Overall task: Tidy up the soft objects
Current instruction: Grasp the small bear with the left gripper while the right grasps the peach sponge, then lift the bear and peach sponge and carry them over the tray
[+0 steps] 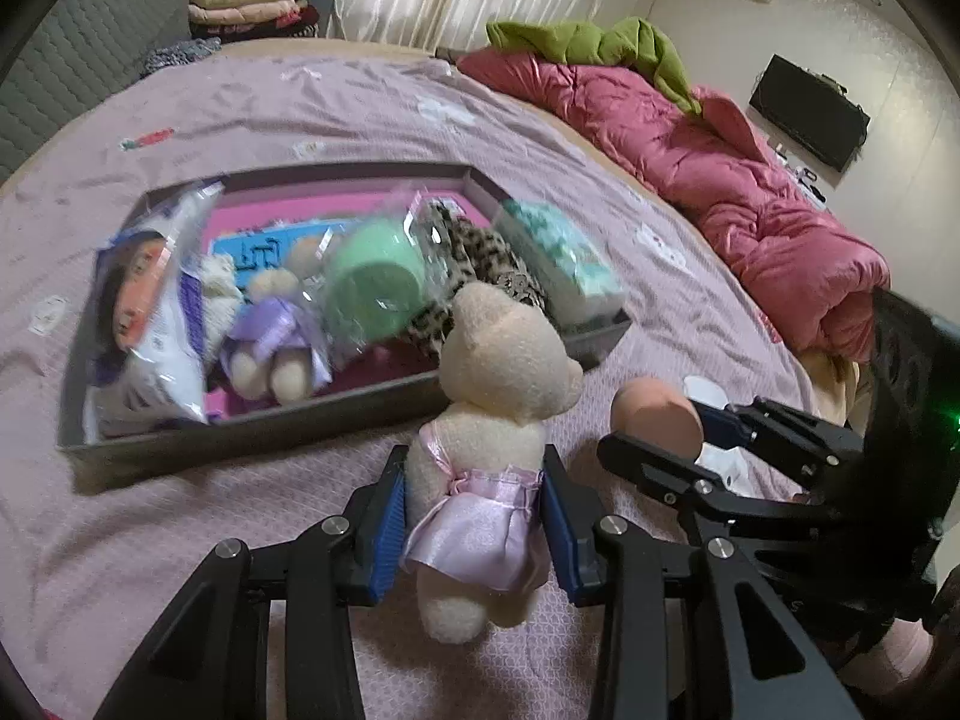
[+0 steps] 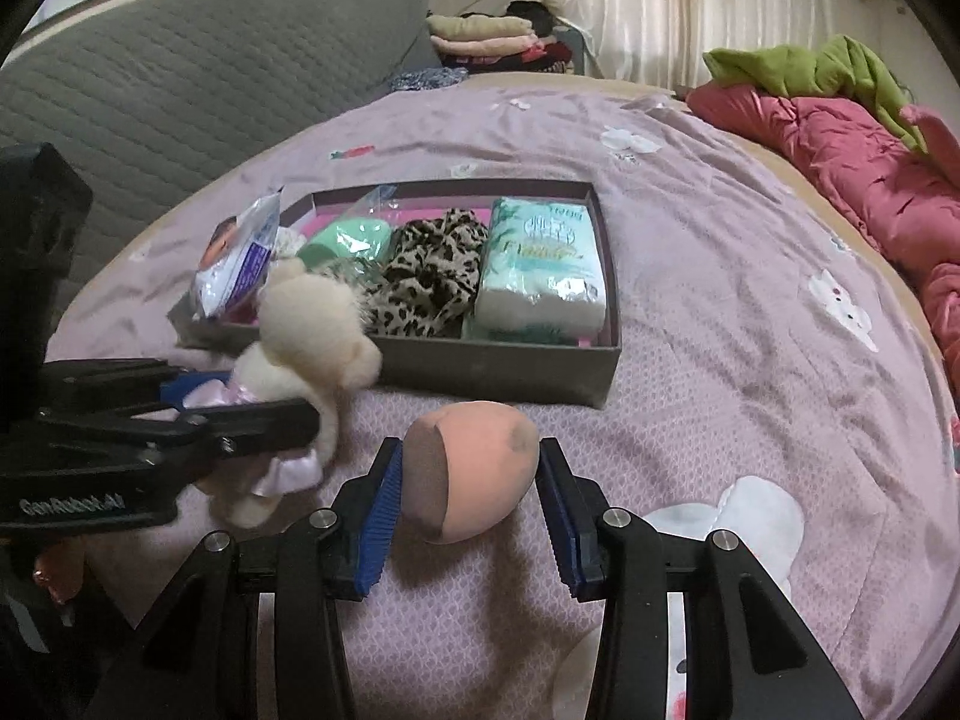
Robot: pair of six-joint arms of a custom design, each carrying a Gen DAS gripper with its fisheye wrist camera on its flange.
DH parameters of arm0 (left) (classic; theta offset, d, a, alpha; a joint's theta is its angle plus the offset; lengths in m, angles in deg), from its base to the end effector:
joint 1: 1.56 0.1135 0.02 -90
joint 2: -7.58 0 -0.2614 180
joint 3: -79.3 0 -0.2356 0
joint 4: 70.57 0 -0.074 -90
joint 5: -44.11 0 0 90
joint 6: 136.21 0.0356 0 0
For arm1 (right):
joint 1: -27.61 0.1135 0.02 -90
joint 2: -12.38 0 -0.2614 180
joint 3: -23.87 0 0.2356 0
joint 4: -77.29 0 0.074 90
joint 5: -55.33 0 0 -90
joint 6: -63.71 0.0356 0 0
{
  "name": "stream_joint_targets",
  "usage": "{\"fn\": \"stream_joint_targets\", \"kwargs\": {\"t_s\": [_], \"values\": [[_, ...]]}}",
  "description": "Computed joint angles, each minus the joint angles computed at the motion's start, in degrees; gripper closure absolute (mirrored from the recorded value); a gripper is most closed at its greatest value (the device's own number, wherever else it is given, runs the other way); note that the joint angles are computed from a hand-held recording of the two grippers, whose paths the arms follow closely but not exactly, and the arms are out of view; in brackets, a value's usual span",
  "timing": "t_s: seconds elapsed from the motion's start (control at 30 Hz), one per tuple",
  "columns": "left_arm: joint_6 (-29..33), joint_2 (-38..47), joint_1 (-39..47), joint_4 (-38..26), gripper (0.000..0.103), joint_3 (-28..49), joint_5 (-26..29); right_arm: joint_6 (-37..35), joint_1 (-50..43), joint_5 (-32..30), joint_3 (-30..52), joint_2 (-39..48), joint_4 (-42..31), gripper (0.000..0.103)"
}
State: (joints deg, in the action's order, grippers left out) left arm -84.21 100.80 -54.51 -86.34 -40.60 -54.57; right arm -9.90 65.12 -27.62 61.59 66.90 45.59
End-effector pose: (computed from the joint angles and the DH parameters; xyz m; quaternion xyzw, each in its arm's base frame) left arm 0.1873 -0.2392 0.1635 0.0951 0.9292 -0.1999 0.2960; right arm 0.1346 0.0978 0.1764 -0.1496 0.9216 0.1090 0.3413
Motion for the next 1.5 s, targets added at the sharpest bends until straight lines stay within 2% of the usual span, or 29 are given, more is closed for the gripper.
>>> {"fn": "stream_joint_targets", "kwargs": {"t_s": [0.33, 0.77, 1.2, 1.5], "values": [[-0.73, -8.37, 1.10, -1.60, 0.062, -2.97, -5.39, 0.33, 3.37, 2.01, 2.92, -1.73, 0.85, 0.057], [-0.42, -11.46, 7.24, -0.43, 0.062, -4.68, -5.91, -1.69, 2.17, 2.69, 7.16, 1.42, 4.31, 0.057], [2.29, -8.92, 10.05, 1.44, 0.062, -2.80, -7.40, -7.65, 1.52, 4.48, 10.07, 7.57, 10.20, 0.057], [2.05, -6.70, 12.08, 2.56, 0.062, -1.87, -5.72, -9.59, -0.10, 3.71, 11.32, 11.19, 13.56, 0.057]]}}
